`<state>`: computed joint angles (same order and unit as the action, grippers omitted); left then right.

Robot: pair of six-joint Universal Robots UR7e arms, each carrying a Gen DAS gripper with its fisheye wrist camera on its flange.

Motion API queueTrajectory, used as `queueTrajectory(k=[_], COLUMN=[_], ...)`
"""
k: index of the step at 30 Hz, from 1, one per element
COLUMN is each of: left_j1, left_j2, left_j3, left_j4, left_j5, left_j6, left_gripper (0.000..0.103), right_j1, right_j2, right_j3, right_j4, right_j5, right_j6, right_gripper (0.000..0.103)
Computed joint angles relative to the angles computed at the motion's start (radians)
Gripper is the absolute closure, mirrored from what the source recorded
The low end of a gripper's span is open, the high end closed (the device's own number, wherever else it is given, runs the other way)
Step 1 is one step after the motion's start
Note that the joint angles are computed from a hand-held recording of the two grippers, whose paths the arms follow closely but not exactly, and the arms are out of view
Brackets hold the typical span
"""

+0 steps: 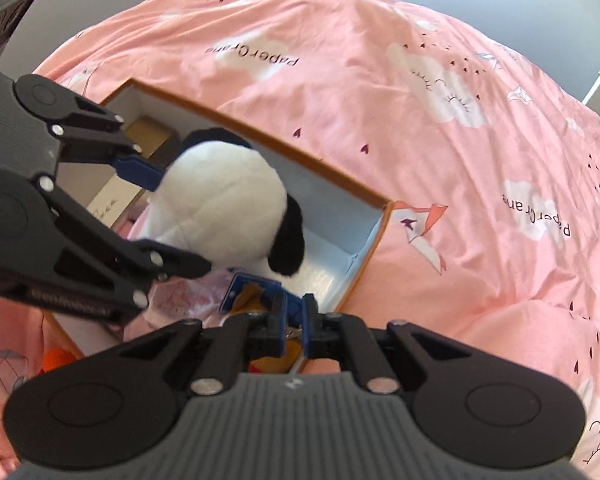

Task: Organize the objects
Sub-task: 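Carry the white plush over the shoebox with the left tool while the right tool lowers the bear inside, then lower the white plush into the box with the left tool while the right tool releases the bear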

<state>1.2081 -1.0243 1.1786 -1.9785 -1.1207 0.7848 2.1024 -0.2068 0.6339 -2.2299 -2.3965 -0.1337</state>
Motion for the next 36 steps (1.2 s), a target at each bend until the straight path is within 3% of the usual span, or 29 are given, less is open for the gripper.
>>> queueTrajectory(k=[10,19,22,31,35,36], left_j1=[-0.011,-0.002,0.005,0.007,0.007,0.009], left_j2=[0.059,0.072,0.053,0.0,-0.025,-0.024], left_j3=[-0.028,0.036,0.071,0.125,0.117,0.095], left_j4=[0.036,-0.089,-0.151,-0.252,-0.255,-0.217], left_j5=[0.053,0.071,0.035,-0.019,-0.03,-0.03], left_j6=[0.207,0.398,0.454,0.465,0.346,0.285], left_gripper=[0.036,0.029,0.025,0.019,0.02,0.026], right_j1=[-0.019,-0.024,-0.025,-0.027,-0.025,-0.025], right_j2=[0.036,0.041,0.043,0.03,0.027,0.025], right_j3=[-0.055,-0.066,-0.07,-0.048,-0.038,-0.034], right_j4=[0.002,0.001,0.003,-0.027,-0.051,-0.057], right_j5=[0.018,0.022,0.025,0.052,0.049,0.05], right_j6=[0.013,0.014,0.012,0.023,0.01,0.008], right_gripper=[0.096,0.096,0.096,0.085,0.083,0.083])
